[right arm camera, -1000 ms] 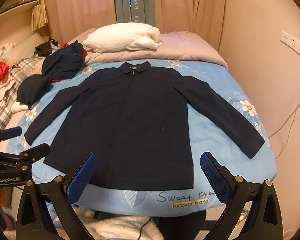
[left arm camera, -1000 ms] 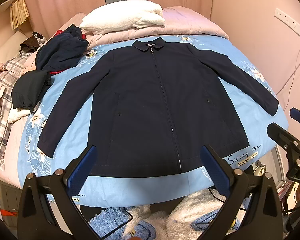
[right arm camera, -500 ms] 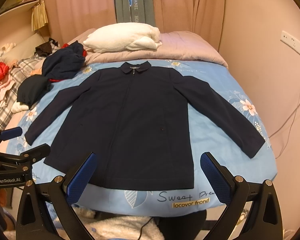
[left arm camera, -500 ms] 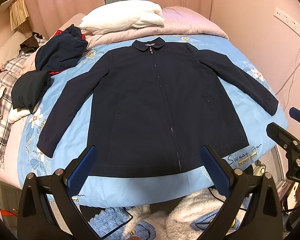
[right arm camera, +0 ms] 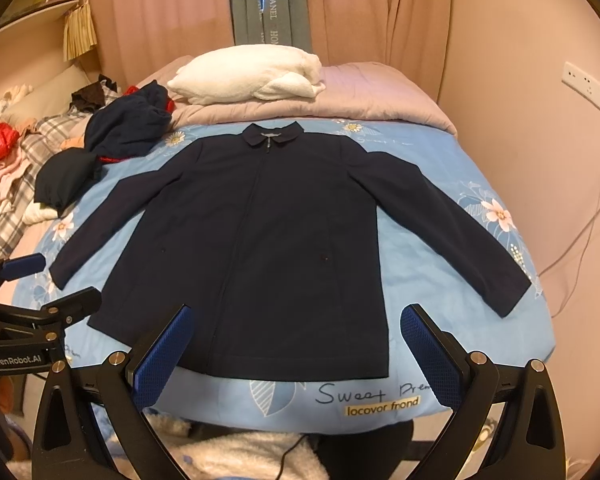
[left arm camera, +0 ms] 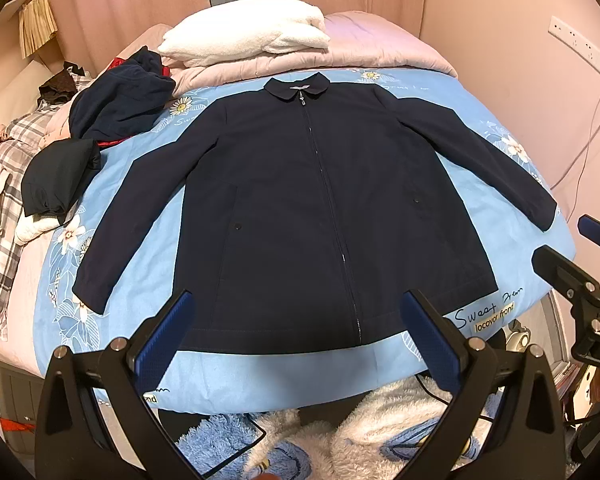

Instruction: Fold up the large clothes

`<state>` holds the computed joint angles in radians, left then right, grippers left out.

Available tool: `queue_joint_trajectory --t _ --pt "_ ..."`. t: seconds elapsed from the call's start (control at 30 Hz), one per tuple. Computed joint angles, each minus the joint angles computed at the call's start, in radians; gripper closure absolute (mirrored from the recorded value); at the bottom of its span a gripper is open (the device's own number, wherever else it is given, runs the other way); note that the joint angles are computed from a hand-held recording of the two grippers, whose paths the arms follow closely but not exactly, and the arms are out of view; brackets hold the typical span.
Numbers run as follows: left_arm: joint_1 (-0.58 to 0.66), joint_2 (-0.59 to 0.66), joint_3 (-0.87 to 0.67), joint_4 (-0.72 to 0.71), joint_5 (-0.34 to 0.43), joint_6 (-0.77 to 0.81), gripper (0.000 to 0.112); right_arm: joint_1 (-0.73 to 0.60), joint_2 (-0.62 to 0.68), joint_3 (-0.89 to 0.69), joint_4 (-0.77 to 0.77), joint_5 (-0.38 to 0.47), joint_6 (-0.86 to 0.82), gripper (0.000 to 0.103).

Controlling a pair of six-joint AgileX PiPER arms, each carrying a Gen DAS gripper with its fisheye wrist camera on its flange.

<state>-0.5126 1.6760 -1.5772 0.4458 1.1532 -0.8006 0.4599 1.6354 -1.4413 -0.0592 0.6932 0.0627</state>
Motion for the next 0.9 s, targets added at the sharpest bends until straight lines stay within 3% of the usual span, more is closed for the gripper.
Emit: queue_joint_trajectory --t 0.47,0.6,0.7,0.8,0.9 --pt "0.005 -0.001 0.002 -0.007 -0.006 0.007 0.01 -0.005 0.003 -0.002 0.023 -0.001 -0.026 0.001" --pt "0.05 -0.022 0.053 -0.069 -0.108 0.043 0.01 -0.097 0.016 0.035 0.351 -0.07 -0.307 0.001" --pt "0.188 -0.019 0.123 -0.313 -0.238 0.198 0.01 -0.2 0.085 0.043 0.651 -0.052 -0.52 0.001" --pt "0.327 0.03 0.221 -0.613 -0.36 0.413 0.01 -0.363 0.256 0.005 0.951 0.083 -0.688 0.001" --pt "0.448 0.083 0.294 -0.912 -0.41 0.663 0.01 -0.482 0.376 0.017 1.141 0.095 -0.797 0.001"
